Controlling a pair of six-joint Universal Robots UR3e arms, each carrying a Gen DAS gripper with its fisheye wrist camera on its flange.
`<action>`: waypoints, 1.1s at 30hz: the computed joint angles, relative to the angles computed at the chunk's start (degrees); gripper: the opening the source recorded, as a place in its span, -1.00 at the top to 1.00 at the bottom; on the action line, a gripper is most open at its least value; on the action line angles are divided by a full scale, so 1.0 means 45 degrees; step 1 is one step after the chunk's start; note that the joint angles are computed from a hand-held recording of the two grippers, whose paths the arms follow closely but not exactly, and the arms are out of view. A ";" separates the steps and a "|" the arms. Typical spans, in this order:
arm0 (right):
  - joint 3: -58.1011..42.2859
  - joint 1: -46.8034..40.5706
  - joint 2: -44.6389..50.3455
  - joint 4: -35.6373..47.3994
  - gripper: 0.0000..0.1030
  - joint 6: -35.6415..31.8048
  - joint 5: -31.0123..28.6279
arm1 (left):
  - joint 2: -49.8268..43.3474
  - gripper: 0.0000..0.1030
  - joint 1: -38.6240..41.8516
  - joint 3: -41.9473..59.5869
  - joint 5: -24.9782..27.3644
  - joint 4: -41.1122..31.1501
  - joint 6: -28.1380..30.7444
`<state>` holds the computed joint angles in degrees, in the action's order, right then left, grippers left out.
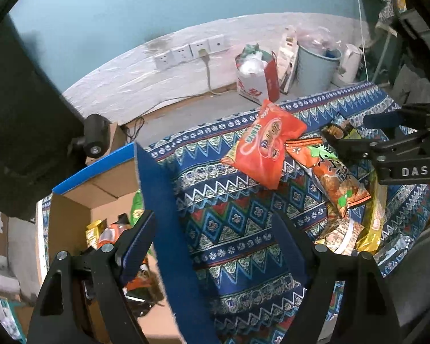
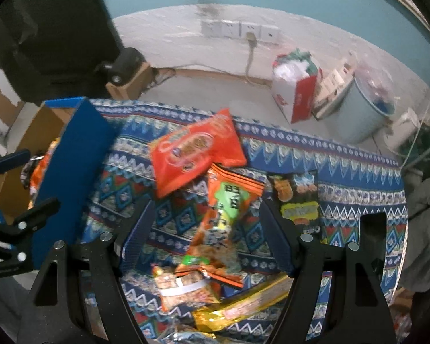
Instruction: Organize snacks
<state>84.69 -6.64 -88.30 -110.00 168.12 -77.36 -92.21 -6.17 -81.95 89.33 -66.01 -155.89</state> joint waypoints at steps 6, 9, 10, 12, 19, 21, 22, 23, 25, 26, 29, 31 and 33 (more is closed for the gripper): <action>0.0706 -0.0287 0.0793 -0.0534 -0.44 0.0308 -0.0113 | -0.0976 -0.61 -0.0368 0.0133 0.0310 0.0293 -0.0115; 0.0772 -0.0245 0.1208 -0.0605 -0.44 0.0438 -0.0182 | -0.1486 -0.61 -0.0483 0.0370 0.0469 0.0285 -0.0232; 0.0763 -0.0208 0.1323 -0.0626 -0.44 0.0455 -0.0163 | -0.1653 -0.61 -0.0489 0.0477 0.0480 0.0239 -0.0276; 0.0726 -0.0057 0.1563 -0.0702 -0.44 0.0541 -0.0250 | -0.1980 -0.61 -0.0486 0.0739 0.0474 0.0057 -0.0379; 0.0497 0.0223 0.2604 -0.0881 -0.44 0.0695 -0.0544 | -0.2851 -0.61 -0.0531 0.1408 0.0498 -0.0091 -0.0498; 0.0519 0.0215 0.2836 -0.0964 -0.44 0.0714 -0.0542 | -0.3062 -0.61 -0.0531 0.1625 0.0515 -0.0162 -0.0535; 0.0534 0.0206 0.2955 -0.1001 -0.44 0.0725 -0.0569 | -0.3174 -0.61 -0.0514 0.1741 0.0490 -0.0211 -0.0548; 0.0549 0.0191 0.3078 -0.1016 -0.44 0.0729 -0.0607 | -0.3287 -0.61 -0.0516 0.1866 0.0486 -0.0263 -0.0583; 0.0569 0.0172 0.3265 -0.1029 -0.43 0.0673 -0.0572 | -0.3535 -0.61 -0.0523 0.2190 0.0414 -0.0393 -0.0686; 0.0608 0.0139 0.3350 -0.1014 -0.33 0.0584 -0.0509 | -0.3661 -0.61 -0.0529 0.2353 0.0364 -0.0447 -0.0704; 0.0803 0.0062 0.3403 -0.1002 0.27 0.0275 -0.0356 | -0.4100 -0.61 -0.0660 0.2837 0.0364 -0.0423 -0.0687; 0.1101 -0.0026 0.3228 -0.1180 0.33 0.0076 -0.0352 | -0.4459 -0.61 -0.0762 0.3270 0.0327 -0.0466 -0.0724; 0.1504 -0.0112 0.2879 -0.1295 0.36 -0.0115 -0.0519 | -0.4894 -0.61 -0.0871 0.3817 0.0295 -0.0565 -0.0821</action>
